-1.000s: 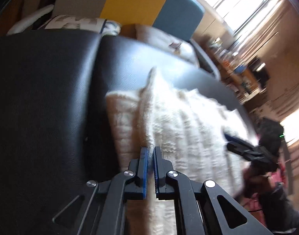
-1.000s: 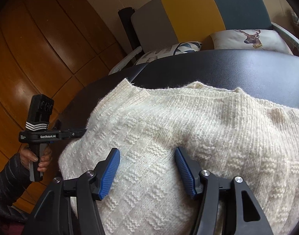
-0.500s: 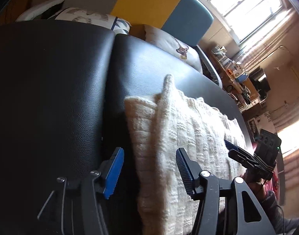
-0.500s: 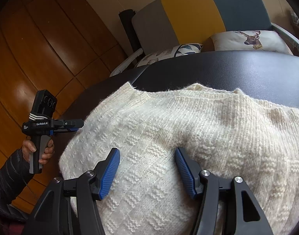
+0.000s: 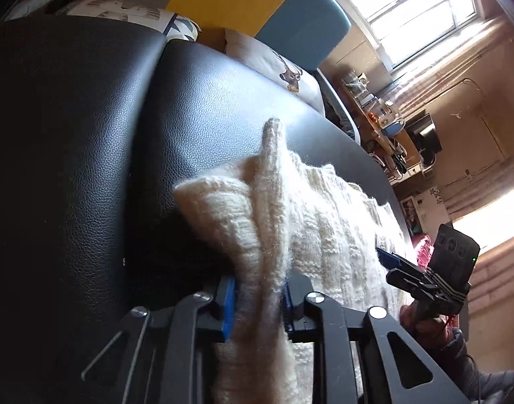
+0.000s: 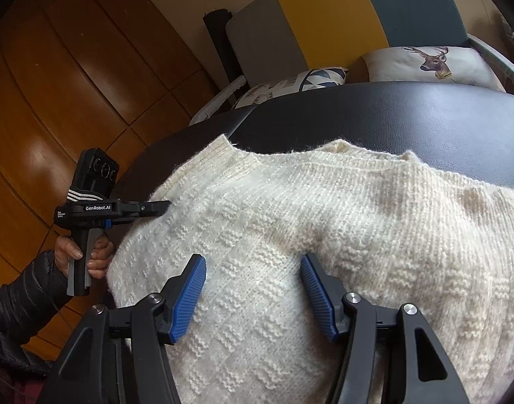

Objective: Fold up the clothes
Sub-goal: 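Lift the held edge with the left gripper and fold it over the sweater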

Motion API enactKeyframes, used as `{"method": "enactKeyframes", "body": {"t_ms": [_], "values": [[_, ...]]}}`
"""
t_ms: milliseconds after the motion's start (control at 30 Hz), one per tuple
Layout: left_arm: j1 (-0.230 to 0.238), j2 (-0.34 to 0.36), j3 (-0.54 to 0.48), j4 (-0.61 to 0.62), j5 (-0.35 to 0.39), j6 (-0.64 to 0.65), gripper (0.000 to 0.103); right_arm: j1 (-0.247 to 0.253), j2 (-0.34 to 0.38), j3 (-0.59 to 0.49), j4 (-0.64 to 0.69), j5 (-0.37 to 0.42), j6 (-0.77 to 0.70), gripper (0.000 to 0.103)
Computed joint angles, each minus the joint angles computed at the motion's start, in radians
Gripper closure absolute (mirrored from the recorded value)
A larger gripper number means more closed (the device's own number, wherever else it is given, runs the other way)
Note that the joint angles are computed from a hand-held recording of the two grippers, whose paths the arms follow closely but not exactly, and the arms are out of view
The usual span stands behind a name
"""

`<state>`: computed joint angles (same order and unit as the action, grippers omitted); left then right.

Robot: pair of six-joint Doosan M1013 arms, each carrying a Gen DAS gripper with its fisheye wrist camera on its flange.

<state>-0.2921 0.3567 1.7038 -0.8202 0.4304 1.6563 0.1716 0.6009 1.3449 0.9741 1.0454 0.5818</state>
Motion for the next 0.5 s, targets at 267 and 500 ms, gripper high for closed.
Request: {"method": "enactKeyframes", "body": {"t_ms": [267,500], "values": [[-0.004,-0.017,0.009,0.123,-0.048,-0.143,0.087,-0.042,-0.061,0.006,-0.254,-0.073,-0.011,0.043],[0.019,-0.037,0.010,0.213,-0.034,-0.223,0.087,-0.059,-0.030,-0.041,-0.424,0.001,0.040,0.043]]}}
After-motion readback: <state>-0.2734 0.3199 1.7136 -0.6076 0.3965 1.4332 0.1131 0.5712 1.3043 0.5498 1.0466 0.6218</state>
